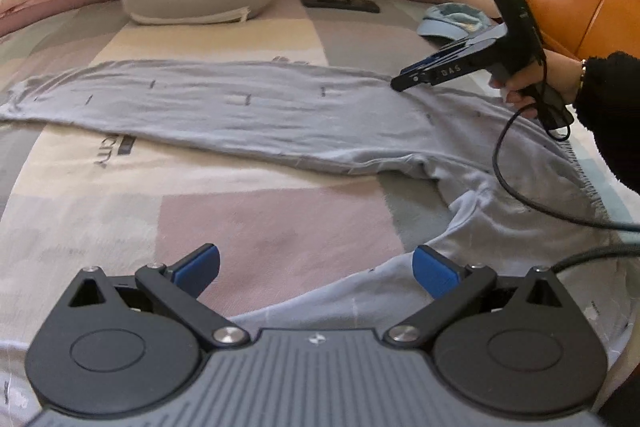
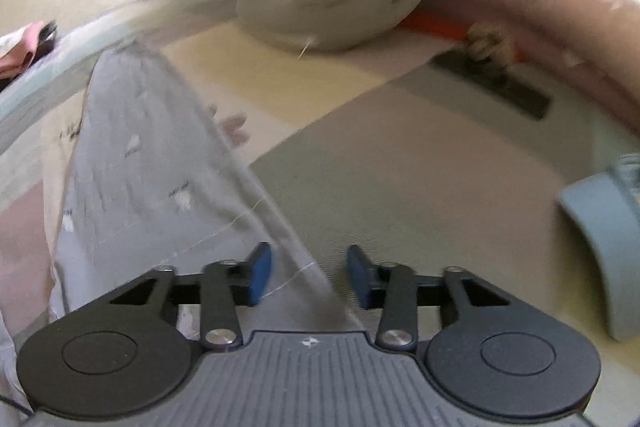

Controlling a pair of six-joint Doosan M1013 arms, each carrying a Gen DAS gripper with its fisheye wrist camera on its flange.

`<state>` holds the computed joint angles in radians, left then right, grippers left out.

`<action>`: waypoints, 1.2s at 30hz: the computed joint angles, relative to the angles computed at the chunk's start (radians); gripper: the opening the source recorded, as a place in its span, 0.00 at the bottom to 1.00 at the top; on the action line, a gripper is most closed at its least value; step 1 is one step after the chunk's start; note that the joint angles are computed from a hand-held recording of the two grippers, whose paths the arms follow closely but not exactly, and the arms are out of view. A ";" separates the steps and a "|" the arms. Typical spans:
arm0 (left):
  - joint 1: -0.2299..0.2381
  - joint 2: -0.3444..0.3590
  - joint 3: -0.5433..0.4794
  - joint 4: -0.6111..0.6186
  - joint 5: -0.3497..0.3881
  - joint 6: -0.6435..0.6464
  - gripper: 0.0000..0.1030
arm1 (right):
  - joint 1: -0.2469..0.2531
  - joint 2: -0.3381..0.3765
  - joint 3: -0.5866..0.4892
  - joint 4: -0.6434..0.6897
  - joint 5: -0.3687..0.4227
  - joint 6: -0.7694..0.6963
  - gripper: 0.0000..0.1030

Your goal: Fold clothes

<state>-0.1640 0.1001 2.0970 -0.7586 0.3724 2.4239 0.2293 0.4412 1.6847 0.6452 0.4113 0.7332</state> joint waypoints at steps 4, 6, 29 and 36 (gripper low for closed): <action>0.003 -0.001 0.002 0.012 -0.011 -0.023 0.99 | 0.022 -0.008 0.007 -0.075 -0.028 0.017 0.02; 0.002 0.002 0.000 0.021 -0.016 -0.037 0.99 | 0.038 -0.011 0.012 -0.177 -0.076 0.100 0.01; -0.014 0.009 -0.044 0.236 0.001 -0.249 0.99 | 0.053 -0.210 0.231 0.236 -0.068 -0.061 0.16; -0.009 0.020 -0.070 0.263 0.039 -0.257 0.99 | 0.134 -0.212 0.300 0.311 -0.049 -0.029 0.23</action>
<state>-0.1734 0.1197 2.0269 -0.4955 0.4114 2.1665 0.3629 0.2292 1.9847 0.9562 0.3622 0.7044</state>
